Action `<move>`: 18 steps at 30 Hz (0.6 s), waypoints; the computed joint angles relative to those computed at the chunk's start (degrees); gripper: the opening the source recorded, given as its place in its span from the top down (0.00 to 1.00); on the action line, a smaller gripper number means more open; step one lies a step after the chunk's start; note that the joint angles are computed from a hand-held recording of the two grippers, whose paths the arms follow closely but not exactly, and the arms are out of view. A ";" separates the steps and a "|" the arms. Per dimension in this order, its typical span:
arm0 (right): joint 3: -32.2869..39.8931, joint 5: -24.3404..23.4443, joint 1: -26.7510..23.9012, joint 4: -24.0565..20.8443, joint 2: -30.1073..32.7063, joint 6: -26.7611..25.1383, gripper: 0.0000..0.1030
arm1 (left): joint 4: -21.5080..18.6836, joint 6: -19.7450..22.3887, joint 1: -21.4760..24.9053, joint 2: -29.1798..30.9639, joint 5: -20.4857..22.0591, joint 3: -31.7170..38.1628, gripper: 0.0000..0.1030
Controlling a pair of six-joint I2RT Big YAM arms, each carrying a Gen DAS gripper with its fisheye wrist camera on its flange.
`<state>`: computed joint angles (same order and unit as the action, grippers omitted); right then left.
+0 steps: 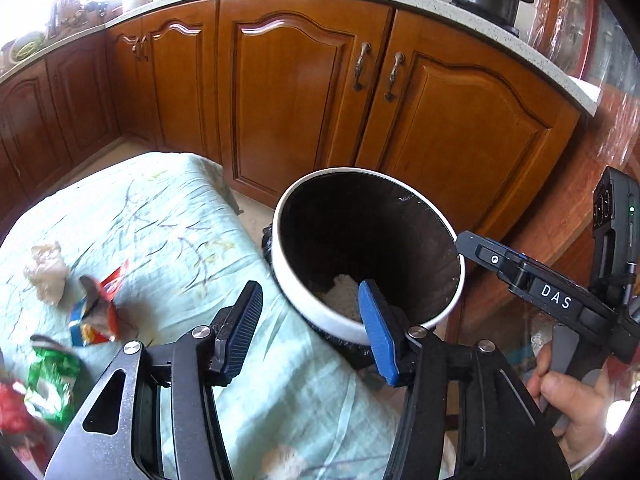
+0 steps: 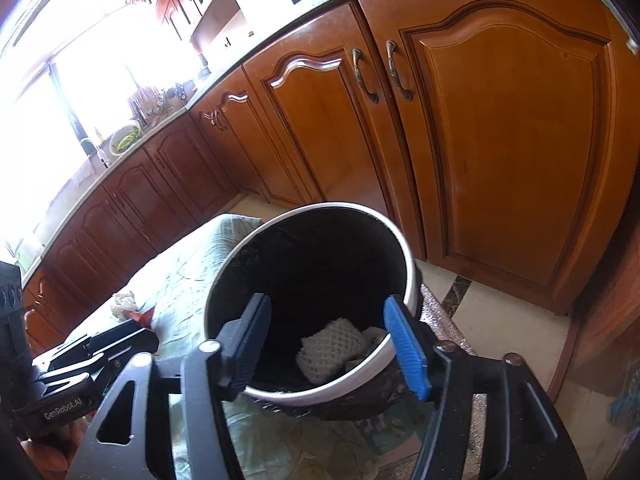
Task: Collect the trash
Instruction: 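Carry both items over the black bin and open both tools to drop them, then move both tools back over the table toward the two milk cartons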
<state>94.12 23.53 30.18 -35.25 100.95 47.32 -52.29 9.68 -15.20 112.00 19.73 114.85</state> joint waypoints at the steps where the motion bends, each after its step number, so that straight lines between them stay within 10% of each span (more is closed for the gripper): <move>1: -0.48 0.07 0.47 1.03 -0.21 0.36 0.23 | 1.02 -0.15 0.51 -1.17 0.26 -1.85 0.50; 18: 0.99 -1.74 9.53 6.05 2.45 4.64 0.13 | 7.33 -1.38 11.88 -13.83 3.61 -20.71 0.48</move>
<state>95.10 21.79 39.71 -29.21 103.40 51.96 -44.96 8.30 -3.32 98.17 23.34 94.14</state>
